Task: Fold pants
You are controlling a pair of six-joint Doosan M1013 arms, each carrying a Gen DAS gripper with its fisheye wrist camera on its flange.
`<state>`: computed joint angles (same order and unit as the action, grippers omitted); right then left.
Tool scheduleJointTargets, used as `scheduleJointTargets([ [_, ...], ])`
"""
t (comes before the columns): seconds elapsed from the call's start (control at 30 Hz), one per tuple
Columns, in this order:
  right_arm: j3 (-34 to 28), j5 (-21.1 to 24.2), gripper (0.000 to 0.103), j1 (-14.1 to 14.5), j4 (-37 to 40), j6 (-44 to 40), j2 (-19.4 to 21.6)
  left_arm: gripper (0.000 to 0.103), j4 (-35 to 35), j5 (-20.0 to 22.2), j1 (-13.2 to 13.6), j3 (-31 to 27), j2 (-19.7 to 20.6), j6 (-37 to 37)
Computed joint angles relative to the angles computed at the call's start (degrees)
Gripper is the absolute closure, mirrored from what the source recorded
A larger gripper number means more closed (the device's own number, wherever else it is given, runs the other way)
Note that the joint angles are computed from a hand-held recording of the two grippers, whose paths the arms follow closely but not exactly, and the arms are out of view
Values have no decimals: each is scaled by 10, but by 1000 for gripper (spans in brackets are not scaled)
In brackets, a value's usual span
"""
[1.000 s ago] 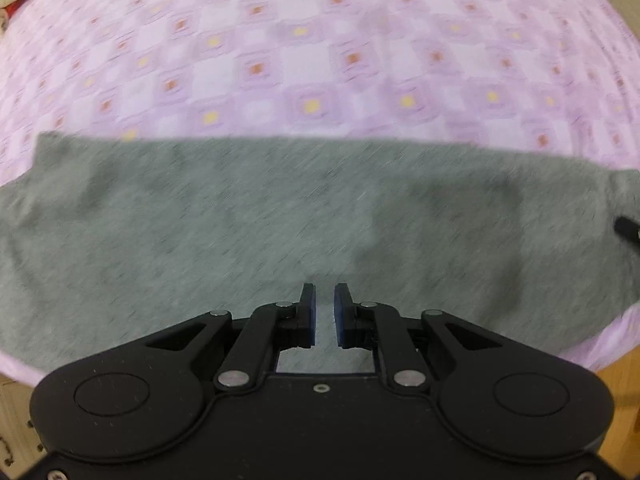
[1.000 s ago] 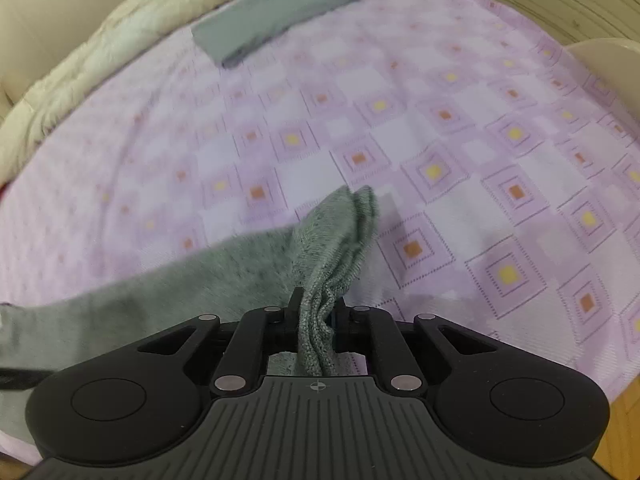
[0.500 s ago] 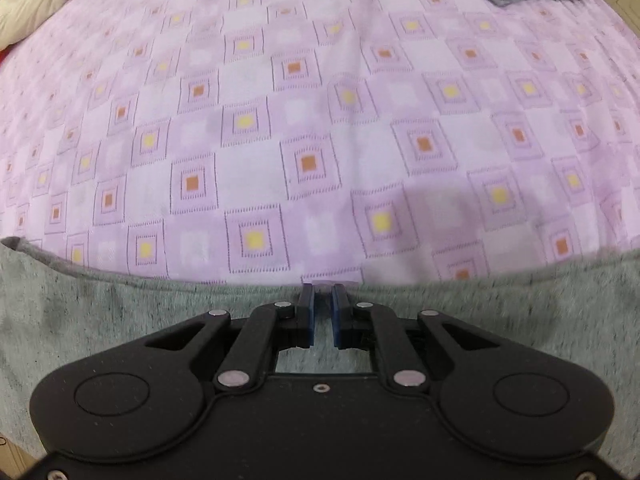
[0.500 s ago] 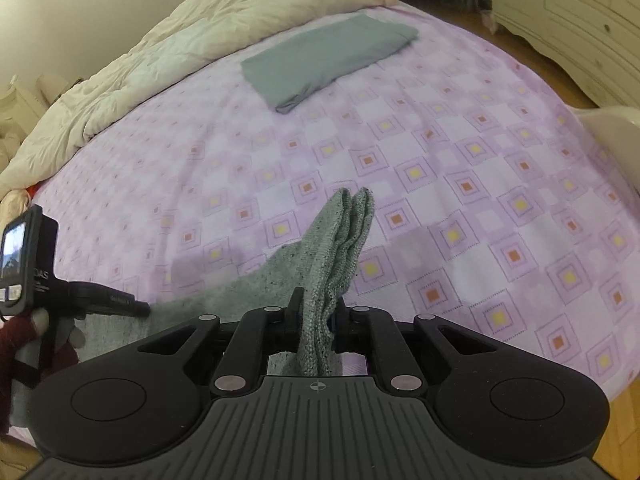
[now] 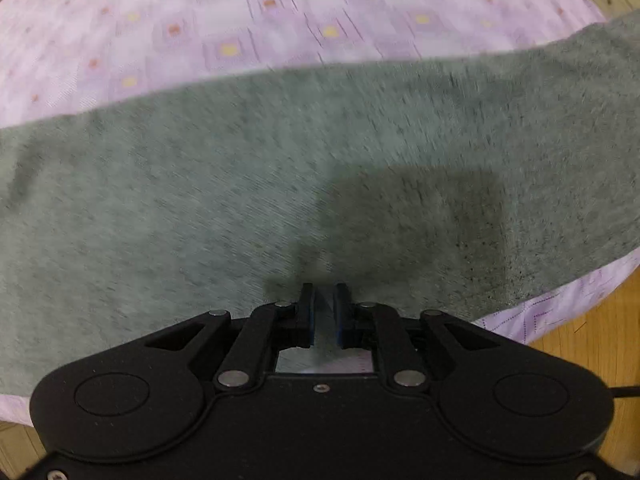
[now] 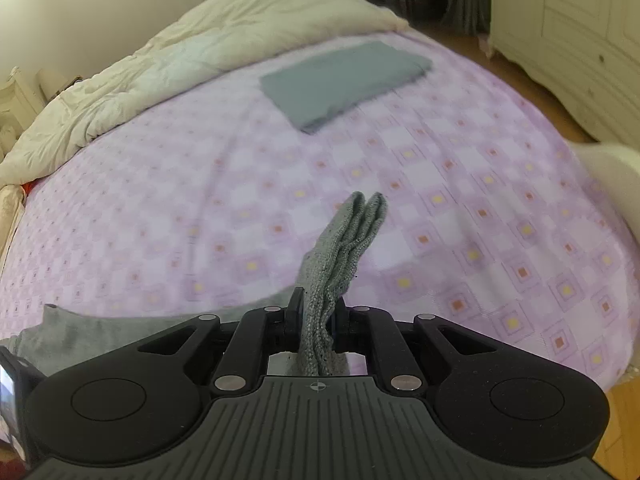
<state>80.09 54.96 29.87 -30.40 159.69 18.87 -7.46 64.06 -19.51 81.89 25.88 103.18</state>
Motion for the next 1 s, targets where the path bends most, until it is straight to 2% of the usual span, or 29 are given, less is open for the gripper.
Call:
scheduleJointTargets([
  [0.1,-44,18,92,25,-23,-12,23,84,-15,-21,22,-5,-9,28],
  [0.27,-140,36,92,65,-30,-40,81,84,-20,-13,73,-30,-6,56],
  [0.47,-253,30,92,91,46,-108,189,84,1,-12,126,-45,3,61],
  [0.63,-348,86,89,102,82,-176,285,84,30,-7,158,-61,18,48],
  [0.7,-358,78,82,98,120,-194,300,84,40,-10,169,-64,20,51],
  [0.73,-371,83,69,96,136,-198,308,84,42,-11,173,-66,22,52],
  [0.8,-365,56,58,95,155,-205,305,84,41,-16,176,-70,26,49],
  [0.9,-341,5,56,93,169,-215,285,84,32,-18,183,-78,27,51],
  [1.0,-317,-15,55,93,154,-196,264,84,8,-13,189,-86,25,54],
])
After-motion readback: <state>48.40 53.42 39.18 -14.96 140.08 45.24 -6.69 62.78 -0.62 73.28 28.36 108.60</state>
